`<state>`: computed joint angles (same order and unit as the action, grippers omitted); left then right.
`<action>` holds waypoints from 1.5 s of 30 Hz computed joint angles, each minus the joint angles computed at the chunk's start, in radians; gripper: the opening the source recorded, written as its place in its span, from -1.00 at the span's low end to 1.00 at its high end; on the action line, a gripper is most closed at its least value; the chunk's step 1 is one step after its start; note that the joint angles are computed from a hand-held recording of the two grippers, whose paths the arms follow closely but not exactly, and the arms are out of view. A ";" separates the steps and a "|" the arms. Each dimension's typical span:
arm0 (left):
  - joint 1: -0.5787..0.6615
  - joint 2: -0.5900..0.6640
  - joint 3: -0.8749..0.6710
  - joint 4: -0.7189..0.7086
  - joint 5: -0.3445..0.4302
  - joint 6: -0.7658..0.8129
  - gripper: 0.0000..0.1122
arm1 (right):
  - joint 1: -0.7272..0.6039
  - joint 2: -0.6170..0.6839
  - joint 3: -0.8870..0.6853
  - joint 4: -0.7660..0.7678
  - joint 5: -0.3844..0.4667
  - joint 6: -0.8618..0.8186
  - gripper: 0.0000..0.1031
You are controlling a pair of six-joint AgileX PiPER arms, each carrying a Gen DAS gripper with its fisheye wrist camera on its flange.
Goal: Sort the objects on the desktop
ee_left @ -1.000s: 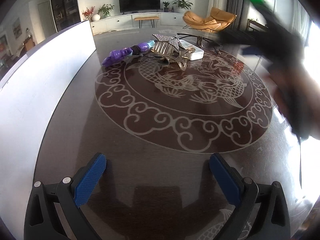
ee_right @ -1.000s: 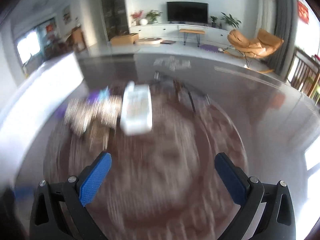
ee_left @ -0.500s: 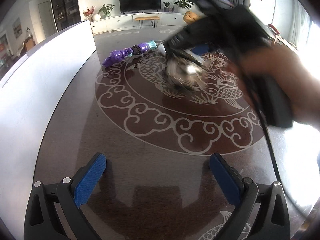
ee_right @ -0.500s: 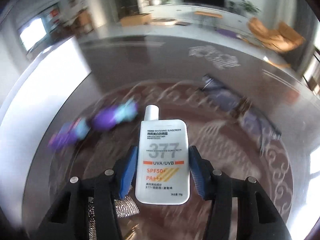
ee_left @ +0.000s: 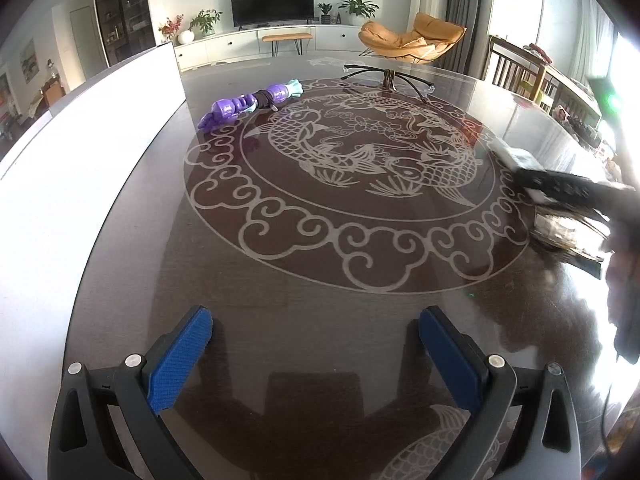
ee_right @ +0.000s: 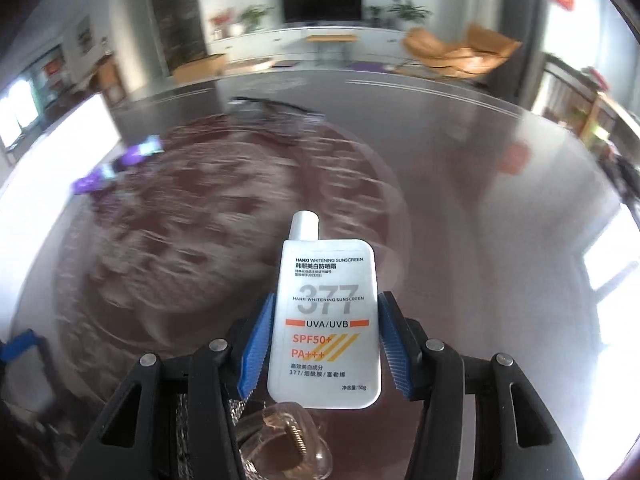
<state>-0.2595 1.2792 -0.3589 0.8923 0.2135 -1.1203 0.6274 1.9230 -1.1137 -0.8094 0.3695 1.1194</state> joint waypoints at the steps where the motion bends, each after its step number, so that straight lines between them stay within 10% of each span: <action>1: 0.001 0.002 -0.001 0.002 -0.001 -0.001 0.84 | -0.003 -0.025 0.034 -0.018 -0.002 0.012 0.01; 16: 0.000 -0.028 0.009 -0.080 0.016 0.079 0.84 | 0.239 0.021 -0.034 -0.010 0.018 0.022 0.01; 31: 0.003 -0.033 0.015 -0.078 0.013 0.078 0.84 | 0.161 -0.218 0.325 -0.341 -0.034 0.382 0.02; 45: 0.016 -0.041 0.017 -0.124 0.010 0.132 0.84 | 0.131 -0.206 0.326 -0.291 -0.119 0.329 0.85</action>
